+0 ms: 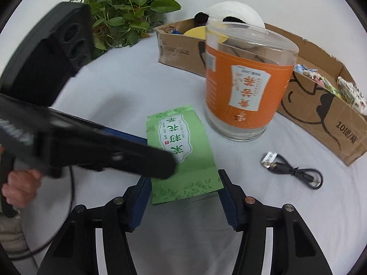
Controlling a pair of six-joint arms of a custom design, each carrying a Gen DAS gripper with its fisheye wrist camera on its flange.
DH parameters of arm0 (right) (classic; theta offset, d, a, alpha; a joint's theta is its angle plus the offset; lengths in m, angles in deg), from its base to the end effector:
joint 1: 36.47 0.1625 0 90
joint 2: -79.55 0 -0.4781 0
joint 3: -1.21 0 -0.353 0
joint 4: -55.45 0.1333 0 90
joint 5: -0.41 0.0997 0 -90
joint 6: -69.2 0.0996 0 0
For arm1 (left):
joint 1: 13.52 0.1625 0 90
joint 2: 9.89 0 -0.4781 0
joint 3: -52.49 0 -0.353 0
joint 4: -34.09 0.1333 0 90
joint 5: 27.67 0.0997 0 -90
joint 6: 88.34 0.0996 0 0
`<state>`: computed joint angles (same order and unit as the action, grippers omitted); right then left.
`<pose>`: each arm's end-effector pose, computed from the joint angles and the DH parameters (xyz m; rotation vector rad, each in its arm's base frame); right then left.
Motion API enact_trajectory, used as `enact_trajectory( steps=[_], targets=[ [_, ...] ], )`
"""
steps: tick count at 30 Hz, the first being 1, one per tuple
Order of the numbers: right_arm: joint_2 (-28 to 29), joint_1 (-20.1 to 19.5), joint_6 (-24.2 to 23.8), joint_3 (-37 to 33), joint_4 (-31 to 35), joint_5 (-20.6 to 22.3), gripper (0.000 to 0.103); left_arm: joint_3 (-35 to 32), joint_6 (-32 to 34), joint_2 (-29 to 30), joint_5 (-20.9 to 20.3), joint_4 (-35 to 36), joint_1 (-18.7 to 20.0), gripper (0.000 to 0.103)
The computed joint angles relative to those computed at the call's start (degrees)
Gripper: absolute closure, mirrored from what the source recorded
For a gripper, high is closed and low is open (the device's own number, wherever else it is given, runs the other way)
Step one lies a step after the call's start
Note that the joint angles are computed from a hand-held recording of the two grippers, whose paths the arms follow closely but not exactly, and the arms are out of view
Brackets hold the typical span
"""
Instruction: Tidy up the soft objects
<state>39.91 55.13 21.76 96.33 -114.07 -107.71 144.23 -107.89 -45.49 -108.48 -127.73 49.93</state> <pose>0.1218 -0.6947 0.1308 1.0251 -2.4655 0.3576 -0.1830 -0.7000 0.0800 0.1532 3.0601 -0.4846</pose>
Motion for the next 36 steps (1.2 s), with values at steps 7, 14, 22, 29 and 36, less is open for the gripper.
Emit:
enact_trajectory(
  steps=[7, 14, 22, 29, 36],
  targets=[
    [-0.35, 1.06, 4.15, 5.45, -8.03, -1.16, 0.073, -0.84, 1.02, 0.85, -0.33, 1.37, -0.30, 0.084],
    [-5.67, -1.37, 9.95, 13.51, -14.60, 2.29, 0.072, -2.82, 5.99, 2.22, -3.14, 3.46, -2.95, 0.092],
    [-15.03, -5.87, 9.22, 21.56, -19.40, 3.55, 0.024, -8.55, 9.70, 6.01, -7.13, 15.39, -4.64, 0.093],
    [-17.34, -9.81, 18.58, 19.42, -15.06, 6.71, 0.022, -8.81, 7.53, 5.37, -4.06, 15.93, -5.22, 0.069],
    [-12.23, -7.50, 20.22, 16.25, -15.68, 7.48, 0.026, -12.20, 5.47, 7.23, -3.52, 16.54, -4.46, 0.059]
  ],
)
